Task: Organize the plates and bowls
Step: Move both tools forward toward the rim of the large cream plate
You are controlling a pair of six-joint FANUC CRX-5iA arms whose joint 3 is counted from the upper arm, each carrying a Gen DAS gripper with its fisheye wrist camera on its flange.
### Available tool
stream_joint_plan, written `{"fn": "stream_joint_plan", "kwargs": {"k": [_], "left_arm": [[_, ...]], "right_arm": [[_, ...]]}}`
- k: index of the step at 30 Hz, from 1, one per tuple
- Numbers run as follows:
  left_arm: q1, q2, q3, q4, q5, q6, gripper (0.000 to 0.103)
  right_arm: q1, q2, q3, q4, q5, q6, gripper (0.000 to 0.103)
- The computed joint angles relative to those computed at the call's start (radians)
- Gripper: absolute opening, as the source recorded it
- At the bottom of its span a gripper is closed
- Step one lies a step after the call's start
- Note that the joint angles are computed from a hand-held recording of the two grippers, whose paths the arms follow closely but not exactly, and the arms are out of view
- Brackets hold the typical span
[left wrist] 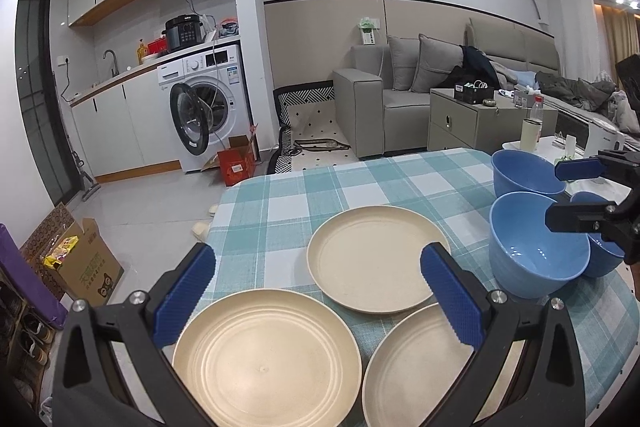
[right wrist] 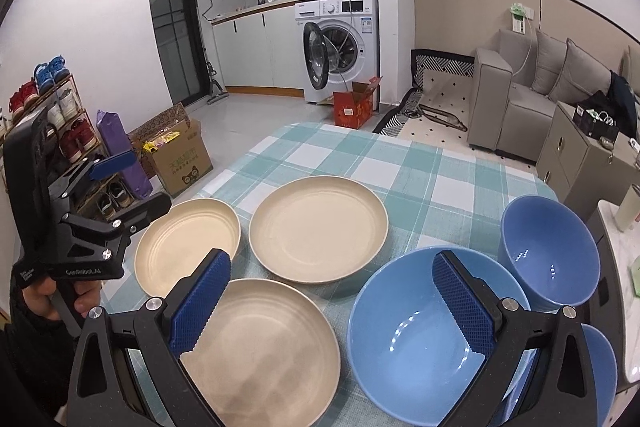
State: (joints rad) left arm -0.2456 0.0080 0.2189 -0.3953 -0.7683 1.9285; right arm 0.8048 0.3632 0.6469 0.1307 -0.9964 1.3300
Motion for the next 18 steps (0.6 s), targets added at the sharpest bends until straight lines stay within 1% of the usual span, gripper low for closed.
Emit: {"fn": "stream_joint_plan", "kwargs": {"k": [8, 12, 18], "left_arm": [[0.004, 0.047, 0.044, -0.002, -0.035, -0.002, 0.103], [-0.002, 0.075, 0.075, -0.017, -0.056, 0.000, 0.103], [0.015, 0.109, 0.105, 0.010, -0.077, -0.017, 0.103]], "right_arm": [[-0.016, 0.107, 0.168, -0.025, -0.085, 0.014, 0.103], [-0.026, 0.169, 0.276, -0.063, -0.146, 0.052, 0.103], [-0.040, 0.259, 0.427, -0.081, -0.229, 0.063, 0.103]]}}
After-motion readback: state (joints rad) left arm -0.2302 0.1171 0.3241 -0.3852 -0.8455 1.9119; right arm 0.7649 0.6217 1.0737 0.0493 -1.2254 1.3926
